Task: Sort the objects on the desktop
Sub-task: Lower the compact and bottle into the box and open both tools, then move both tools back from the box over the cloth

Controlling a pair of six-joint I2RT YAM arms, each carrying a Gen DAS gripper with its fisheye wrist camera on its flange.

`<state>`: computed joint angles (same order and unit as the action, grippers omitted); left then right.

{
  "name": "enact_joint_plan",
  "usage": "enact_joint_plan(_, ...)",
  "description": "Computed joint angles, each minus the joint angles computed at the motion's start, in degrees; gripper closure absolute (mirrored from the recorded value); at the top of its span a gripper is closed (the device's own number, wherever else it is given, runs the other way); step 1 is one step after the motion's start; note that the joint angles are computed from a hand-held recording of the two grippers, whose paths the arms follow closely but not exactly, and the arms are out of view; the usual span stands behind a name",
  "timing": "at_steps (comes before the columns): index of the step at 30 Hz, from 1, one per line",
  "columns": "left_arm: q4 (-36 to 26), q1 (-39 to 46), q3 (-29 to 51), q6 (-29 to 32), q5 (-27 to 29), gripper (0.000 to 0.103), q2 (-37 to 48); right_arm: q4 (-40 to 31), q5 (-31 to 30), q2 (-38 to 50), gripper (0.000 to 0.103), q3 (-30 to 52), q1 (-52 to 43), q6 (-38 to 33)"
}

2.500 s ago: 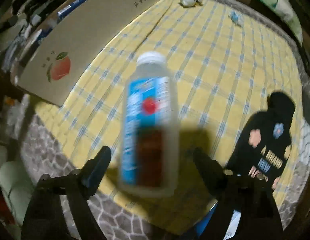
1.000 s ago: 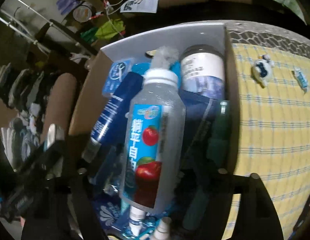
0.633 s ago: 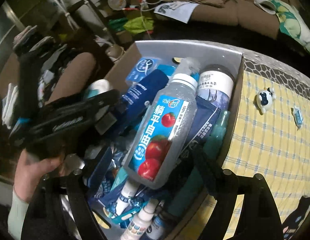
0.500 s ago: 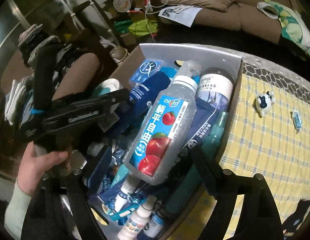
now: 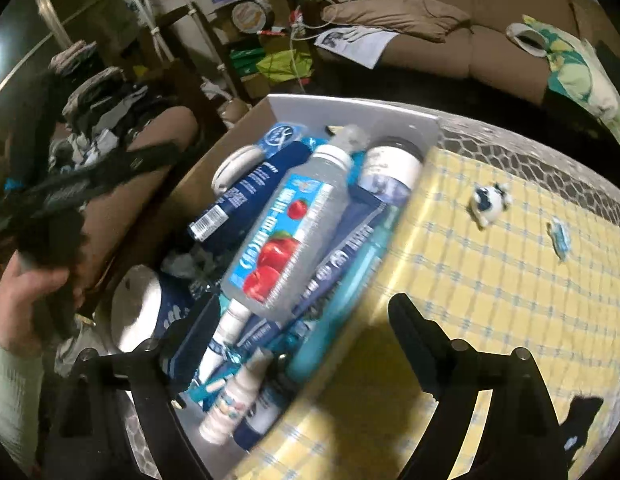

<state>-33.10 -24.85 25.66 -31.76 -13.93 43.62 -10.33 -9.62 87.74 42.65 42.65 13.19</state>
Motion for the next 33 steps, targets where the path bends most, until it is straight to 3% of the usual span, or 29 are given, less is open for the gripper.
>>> enact_joint_plan(6, -11.1, -26.3, 1.5, -22.0, -14.5, 0.000, -2.3, -1.0, -1.5, -7.9, 0.007, -7.1, -3.0, -0.4)
enact_joint_plan(10, -21.1, -47.9, 5.9, -42.8, -24.7, 0.000, 7.6, -2.9, -0.3, -15.0, 0.003, -11.9, -2.9, -1.4)
enact_joint_plan(14, -25.4, -59.9, 10.5, -57.3, -27.7, 0.000, 18.4, -4.2, -0.5, -21.5, 0.002, -16.6, -3.9, -1.4)
enact_joint_plan(23, -27.6, -69.7, 19.6, -71.3, -26.4, 0.000, 34.1, -13.0, 3.1, -38.9, 0.000, -23.9, -1.8, 1.3)
enact_joint_plan(33, -32.4, -75.2, 29.2, -77.5, -26.2, 0.000, 42.6, -30.8, 1.6, -60.9, 0.000, -26.9, -6.3, -0.3)
